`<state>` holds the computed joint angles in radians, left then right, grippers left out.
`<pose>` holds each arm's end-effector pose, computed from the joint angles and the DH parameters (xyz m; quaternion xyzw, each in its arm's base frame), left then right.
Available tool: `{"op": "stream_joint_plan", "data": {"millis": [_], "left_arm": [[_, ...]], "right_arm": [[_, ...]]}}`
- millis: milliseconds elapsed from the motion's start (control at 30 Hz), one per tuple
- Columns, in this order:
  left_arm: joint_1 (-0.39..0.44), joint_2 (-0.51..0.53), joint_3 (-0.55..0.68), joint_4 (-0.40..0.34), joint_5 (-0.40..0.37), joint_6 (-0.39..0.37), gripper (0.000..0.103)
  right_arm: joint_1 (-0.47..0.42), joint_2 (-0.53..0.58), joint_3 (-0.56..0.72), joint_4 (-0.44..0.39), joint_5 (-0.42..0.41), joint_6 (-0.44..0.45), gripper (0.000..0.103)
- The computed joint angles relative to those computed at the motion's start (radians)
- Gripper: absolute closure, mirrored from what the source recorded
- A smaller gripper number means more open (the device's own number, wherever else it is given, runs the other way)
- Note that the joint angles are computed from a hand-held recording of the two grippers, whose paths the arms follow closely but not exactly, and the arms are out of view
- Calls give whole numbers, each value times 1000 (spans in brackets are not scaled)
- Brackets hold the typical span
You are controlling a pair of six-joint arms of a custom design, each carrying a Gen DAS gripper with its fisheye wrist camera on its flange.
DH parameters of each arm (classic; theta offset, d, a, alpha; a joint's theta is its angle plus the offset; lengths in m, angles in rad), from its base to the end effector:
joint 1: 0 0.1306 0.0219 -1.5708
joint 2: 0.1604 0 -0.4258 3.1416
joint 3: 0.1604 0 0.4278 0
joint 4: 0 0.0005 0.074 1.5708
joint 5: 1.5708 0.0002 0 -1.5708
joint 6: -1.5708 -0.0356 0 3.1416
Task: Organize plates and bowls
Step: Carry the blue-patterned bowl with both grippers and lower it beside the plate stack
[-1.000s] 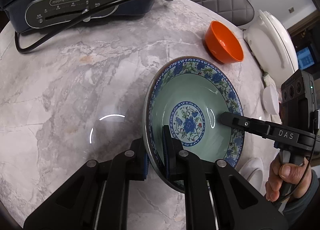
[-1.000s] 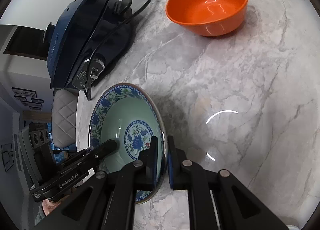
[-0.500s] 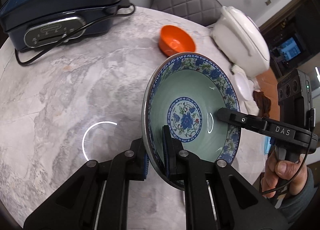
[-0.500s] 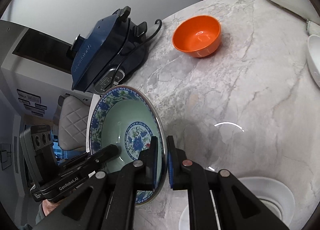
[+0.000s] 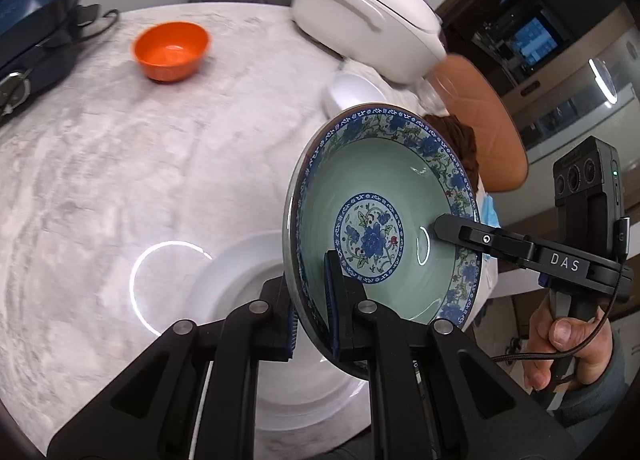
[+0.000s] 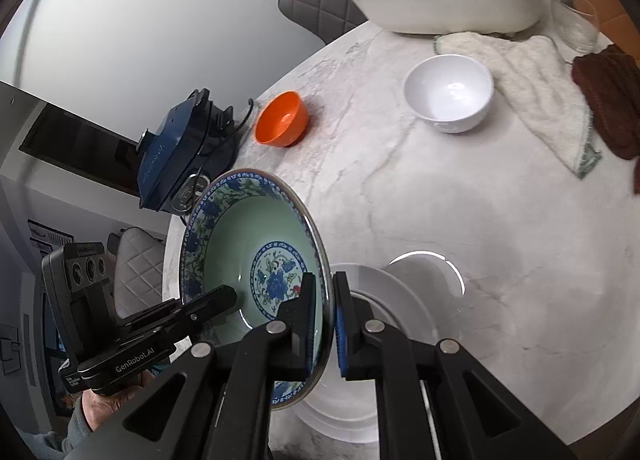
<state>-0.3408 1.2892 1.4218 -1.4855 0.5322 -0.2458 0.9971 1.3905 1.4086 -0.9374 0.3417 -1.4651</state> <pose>0.3867 -0.1568 0.5076 0.3047 0.9099 -0.2661 0.0924 0.2852 0.4184 0.4784 0.2694 0.8956 0.2437 0.2570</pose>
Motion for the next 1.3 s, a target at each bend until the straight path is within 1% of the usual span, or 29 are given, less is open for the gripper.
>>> {"op": "stream_joint_plan", "data": {"millis": [100,200,267,367,433,500,567,633,700,833,1000,1133,1167,1200,1233,1267,1300], "left_arm": [[-128,-35,-44,47,-28,123,93],[-249,-49,-88,93,-54,232,93],[-322,-52,-122,129,-71,299,92],[-418,-36,-167,172,-102,384,92],[-466,-21,-186,202,-118,425,91],[-501,-3,-201,229,-135,460,91],[-528,11,-216,259,-150,476,91],[-542,28,-224,272,-161,493,91],[-519,52,-227,276,-165,463,91],[-524,83,-223,291,-181,453,90],[-522,91,-222,309,-187,438,89],[-521,110,-203,293,-187,428,88],[-520,108,-200,289,-193,423,84],[-515,102,-200,285,-193,416,69],[-509,94,-200,286,-185,410,56],[-503,86,-200,291,-171,405,33],[-495,80,-197,286,-153,396,22]], "right_arm": [[20,-108,-114,-3,3,-45,92],[38,-206,-213,-11,7,-70,92],[43,-263,-276,-18,-9,-84,92],[45,-327,-360,-27,-28,-96,92],[39,-365,-416,-19,-53,-113,92],[34,-395,-466,-1,-66,-110,92],[28,-426,-514,20,-83,-124,92],[20,-440,-542,34,-96,-112,92],[13,-448,-565,47,-111,-108,92],[5,-456,-585,53,-131,-96,92],[1,-460,-597,63,-136,-90,92],[5,-454,-593,60,-135,-90,91],[9,-456,-593,59,-132,-92,91],[11,-457,-595,60,-130,-95,90],[15,-457,-594,57,-127,-103,90],[20,-459,-592,51,-122,-111,89],[21,-461,-590,49,-115,-115,87]]}}
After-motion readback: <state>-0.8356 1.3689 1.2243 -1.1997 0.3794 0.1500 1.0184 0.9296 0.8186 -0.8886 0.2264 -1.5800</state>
